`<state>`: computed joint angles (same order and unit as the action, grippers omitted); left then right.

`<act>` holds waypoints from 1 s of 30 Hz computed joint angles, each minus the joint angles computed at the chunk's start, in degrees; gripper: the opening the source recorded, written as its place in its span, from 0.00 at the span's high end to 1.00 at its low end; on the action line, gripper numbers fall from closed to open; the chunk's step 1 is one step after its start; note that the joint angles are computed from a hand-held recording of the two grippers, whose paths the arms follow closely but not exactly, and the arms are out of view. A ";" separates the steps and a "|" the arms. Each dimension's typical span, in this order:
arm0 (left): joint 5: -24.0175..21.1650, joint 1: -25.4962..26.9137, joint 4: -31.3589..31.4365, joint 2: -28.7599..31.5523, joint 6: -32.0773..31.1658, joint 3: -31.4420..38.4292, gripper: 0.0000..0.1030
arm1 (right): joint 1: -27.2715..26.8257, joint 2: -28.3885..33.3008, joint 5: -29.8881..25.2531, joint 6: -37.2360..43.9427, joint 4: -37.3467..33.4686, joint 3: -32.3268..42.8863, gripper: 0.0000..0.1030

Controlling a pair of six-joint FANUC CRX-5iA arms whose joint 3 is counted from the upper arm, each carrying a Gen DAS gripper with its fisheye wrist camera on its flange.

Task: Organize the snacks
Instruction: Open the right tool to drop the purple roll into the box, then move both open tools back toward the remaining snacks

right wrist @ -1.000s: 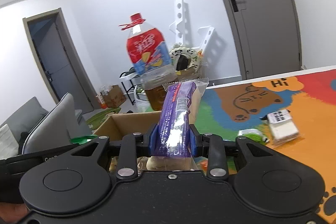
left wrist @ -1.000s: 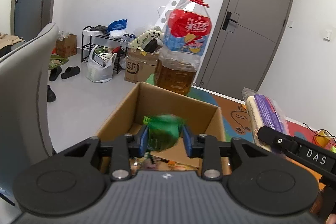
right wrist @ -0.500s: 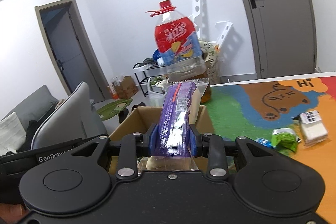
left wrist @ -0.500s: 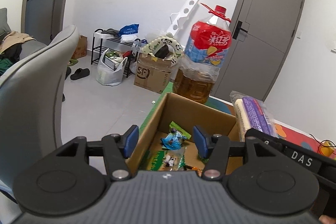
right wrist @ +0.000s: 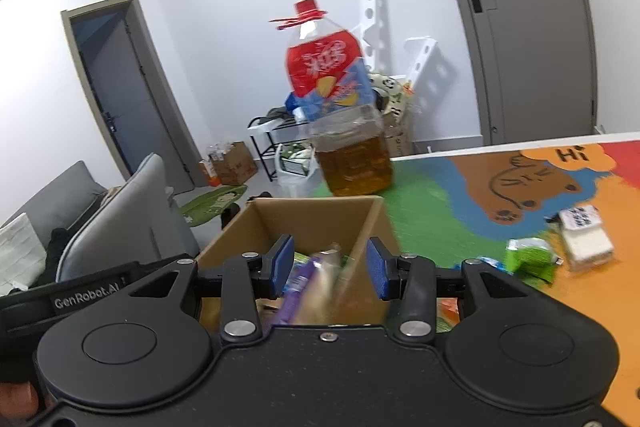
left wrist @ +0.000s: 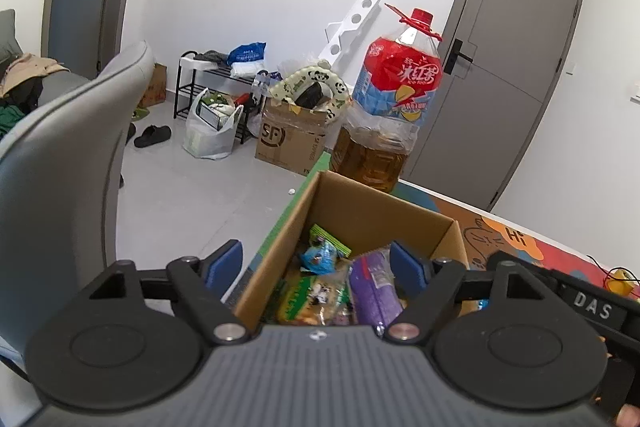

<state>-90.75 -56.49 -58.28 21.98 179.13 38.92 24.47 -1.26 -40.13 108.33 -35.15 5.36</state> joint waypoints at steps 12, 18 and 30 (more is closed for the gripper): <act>1.09 -0.03 1.25 4.36 -4.19 6.23 0.17 | -4.67 0.37 -3.22 -0.70 0.11 0.25 0.48; 1.85 0.40 3.05 7.19 -7.10 10.35 0.11 | -7.53 0.53 -5.07 -0.16 -0.16 0.75 0.40; 2.22 0.38 5.03 13.71 -12.57 20.13 0.09 | -13.02 1.49 -7.31 1.25 -2.58 1.99 0.26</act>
